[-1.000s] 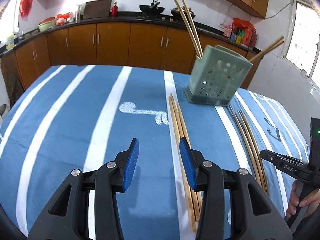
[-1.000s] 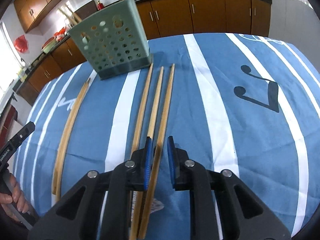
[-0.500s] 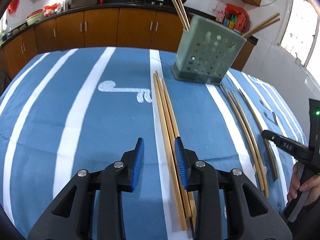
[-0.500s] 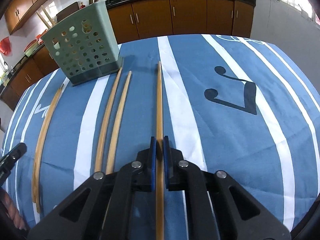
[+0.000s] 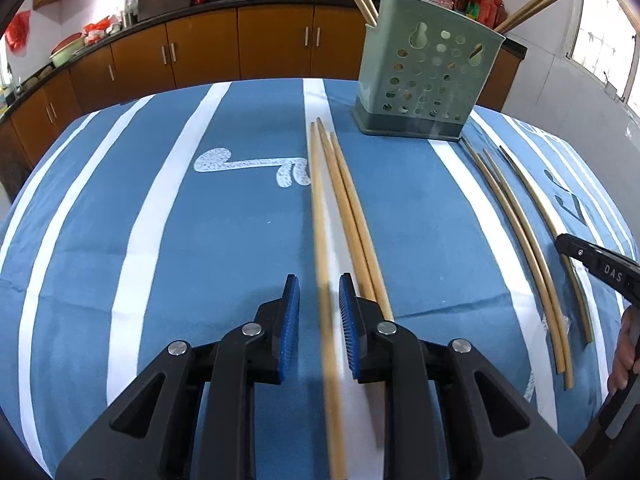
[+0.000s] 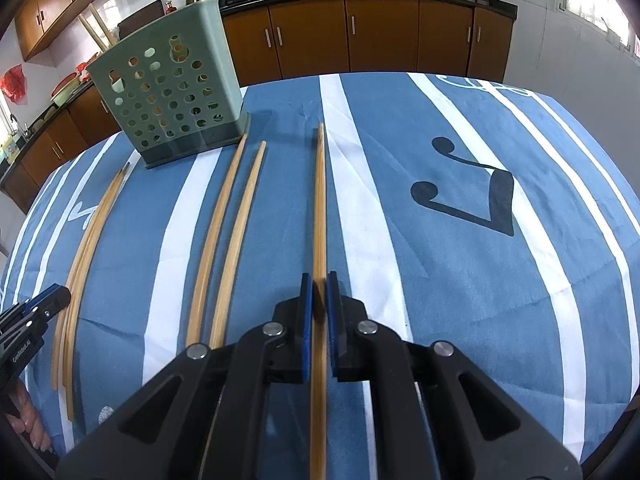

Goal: Organize utensils
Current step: 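Move both grippers down toward the next loose chopsticks, then close the left gripper on a chopstick while the right gripper grasps another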

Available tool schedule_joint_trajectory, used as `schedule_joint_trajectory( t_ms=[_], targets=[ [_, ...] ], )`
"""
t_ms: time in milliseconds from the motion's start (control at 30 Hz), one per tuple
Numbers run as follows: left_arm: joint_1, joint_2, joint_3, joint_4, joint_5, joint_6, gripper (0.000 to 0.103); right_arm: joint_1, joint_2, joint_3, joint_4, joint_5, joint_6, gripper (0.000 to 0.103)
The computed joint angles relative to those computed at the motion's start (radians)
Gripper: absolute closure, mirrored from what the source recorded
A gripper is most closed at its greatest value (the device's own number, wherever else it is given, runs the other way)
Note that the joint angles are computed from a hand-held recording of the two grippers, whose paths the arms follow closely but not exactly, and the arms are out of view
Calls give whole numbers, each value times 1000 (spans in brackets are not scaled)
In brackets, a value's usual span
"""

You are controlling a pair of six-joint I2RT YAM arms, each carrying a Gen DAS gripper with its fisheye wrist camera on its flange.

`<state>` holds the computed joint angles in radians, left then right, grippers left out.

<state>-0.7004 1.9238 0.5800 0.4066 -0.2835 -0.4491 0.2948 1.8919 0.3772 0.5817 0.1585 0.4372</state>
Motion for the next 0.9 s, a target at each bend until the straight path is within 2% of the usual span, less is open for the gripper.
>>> schedule_joint_trajectory(
  t_ms=[100,167,200,233,467,567,733,900],
  targets=[
    [-30,13,5,6,-37,11,81,12,0,-11,14,3,-2,91],
    [-39,19,10,2,-56,11,87,25,7,-9,21,24,-14,91],
    [-35,18,12,0,-52,9,94,27,10,-3,15,34,-19,94],
    [-20,16,11,2,-43,7,95,25,12,-2,17,32,-21,94],
    [104,18,45,-33,3,13,95,-36,46,54,7,22,-67,95],
    [148,25,49,-15,30,26,95,-58,62,73,10,28,-83,95],
    [156,33,24,46,38,39,95,-65,84,68,59,36,-95,95],
    [167,28,25,48,61,36,95,-58,84,64,65,44,-95,94]
  ],
)
